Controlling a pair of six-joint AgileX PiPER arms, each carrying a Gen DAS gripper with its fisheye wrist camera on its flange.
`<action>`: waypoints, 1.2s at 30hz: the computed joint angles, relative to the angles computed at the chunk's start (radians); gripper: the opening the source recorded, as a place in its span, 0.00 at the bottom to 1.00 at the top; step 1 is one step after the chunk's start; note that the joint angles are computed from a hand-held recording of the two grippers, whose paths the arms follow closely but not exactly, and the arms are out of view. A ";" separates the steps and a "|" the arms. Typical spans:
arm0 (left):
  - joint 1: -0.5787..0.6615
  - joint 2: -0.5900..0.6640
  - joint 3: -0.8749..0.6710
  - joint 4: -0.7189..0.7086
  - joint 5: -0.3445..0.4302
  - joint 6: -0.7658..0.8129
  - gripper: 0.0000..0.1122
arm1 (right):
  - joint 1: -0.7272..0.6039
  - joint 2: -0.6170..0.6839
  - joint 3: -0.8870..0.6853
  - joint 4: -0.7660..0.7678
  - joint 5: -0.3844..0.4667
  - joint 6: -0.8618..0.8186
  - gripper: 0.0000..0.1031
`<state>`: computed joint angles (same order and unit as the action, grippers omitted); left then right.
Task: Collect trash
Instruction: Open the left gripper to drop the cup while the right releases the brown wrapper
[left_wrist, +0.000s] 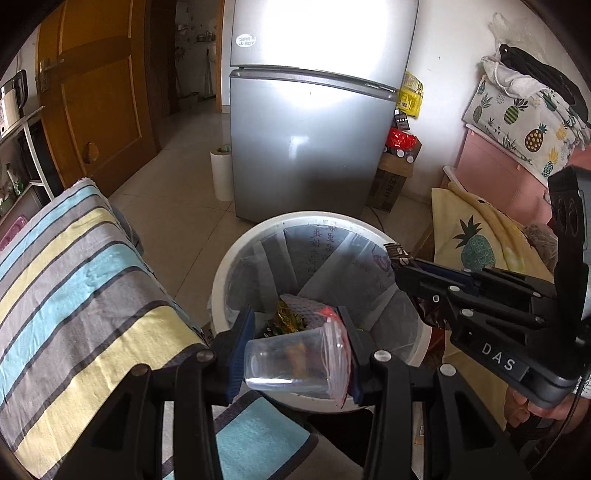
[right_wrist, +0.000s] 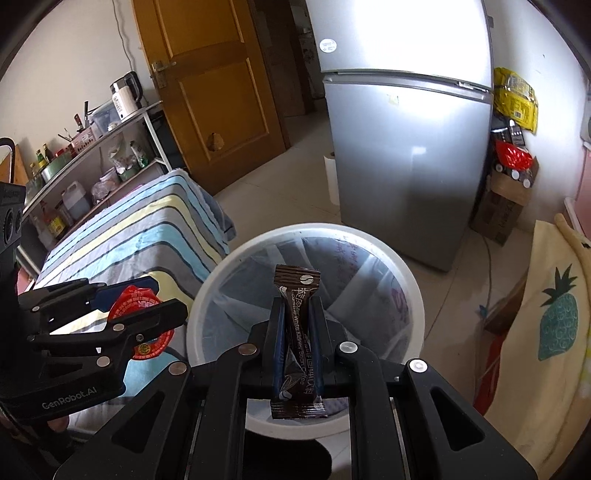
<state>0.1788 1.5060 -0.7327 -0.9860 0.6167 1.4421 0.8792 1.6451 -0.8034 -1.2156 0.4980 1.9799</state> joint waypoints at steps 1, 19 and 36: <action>-0.012 0.007 0.002 0.003 -0.012 -0.001 0.40 | -0.011 0.004 0.008 -0.006 -0.013 0.008 0.12; -0.046 0.103 -0.039 0.075 -0.039 -0.093 0.54 | -0.071 0.094 -0.008 0.039 -0.055 -0.031 0.39; 0.132 -0.145 0.127 -0.111 -0.002 0.154 0.64 | 0.213 -0.011 -0.027 0.101 0.313 0.071 0.41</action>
<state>0.3104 1.3612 -0.6057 -1.0974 0.6143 1.5966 1.0922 1.6337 -0.8309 -1.1149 0.8108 2.0512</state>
